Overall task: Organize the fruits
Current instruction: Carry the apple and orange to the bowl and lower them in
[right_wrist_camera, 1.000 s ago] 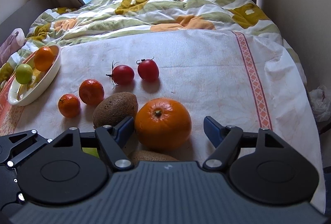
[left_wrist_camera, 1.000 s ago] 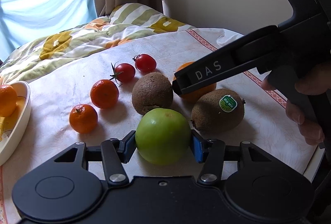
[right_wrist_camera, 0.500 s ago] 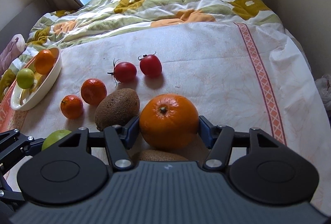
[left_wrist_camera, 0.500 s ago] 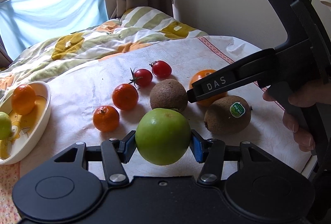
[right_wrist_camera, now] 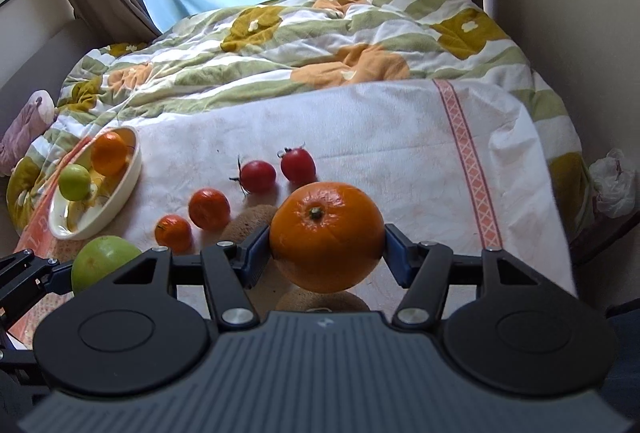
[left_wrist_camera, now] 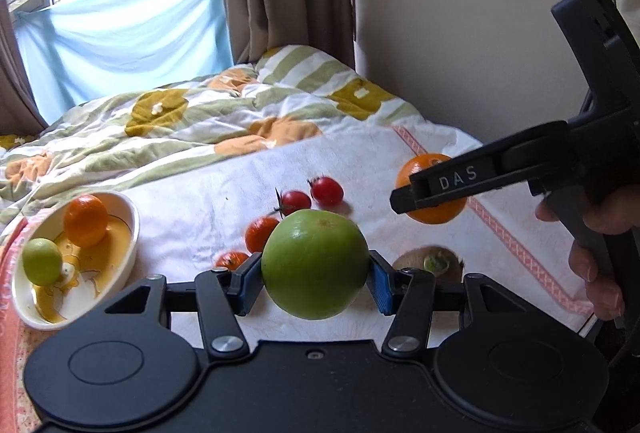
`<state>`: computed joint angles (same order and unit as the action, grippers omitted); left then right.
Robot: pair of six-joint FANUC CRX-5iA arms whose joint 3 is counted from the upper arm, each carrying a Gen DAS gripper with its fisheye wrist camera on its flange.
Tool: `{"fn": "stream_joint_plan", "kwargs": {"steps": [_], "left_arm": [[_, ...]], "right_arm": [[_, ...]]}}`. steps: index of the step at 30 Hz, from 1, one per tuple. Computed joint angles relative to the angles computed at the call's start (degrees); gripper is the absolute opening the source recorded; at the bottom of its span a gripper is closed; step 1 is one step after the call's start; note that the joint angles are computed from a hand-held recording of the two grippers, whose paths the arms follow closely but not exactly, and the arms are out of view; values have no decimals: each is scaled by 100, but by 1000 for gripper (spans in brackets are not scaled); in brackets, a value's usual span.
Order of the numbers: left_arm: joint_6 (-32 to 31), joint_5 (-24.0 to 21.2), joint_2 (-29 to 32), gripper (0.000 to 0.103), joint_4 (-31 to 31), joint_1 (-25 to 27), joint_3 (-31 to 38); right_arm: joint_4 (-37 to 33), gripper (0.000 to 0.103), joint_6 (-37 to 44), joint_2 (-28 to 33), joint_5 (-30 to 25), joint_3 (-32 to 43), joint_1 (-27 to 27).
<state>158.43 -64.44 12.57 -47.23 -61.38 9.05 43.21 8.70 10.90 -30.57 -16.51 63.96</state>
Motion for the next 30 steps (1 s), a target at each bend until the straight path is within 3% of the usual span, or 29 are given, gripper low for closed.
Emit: {"fn": "stream_joint_plan", "kwargs": {"steps": [10,18,25,30], "left_arm": [[429,-1218,-161,58,-423,-454,451],[779,-1866,-697,58,-470,-388,62],[668,-1840,-1421,58,-328,121,-701],[203,-1485,-1895,58,-149,675,-1285]], "right_arm": [[-378,75,477,-429,-257,247,309],[-807,75,920,-113,-288,894,533],[-1219,75,1334,746,-579,2090,753],[-1410,75,1491,1544,-832,3178,812]]}}
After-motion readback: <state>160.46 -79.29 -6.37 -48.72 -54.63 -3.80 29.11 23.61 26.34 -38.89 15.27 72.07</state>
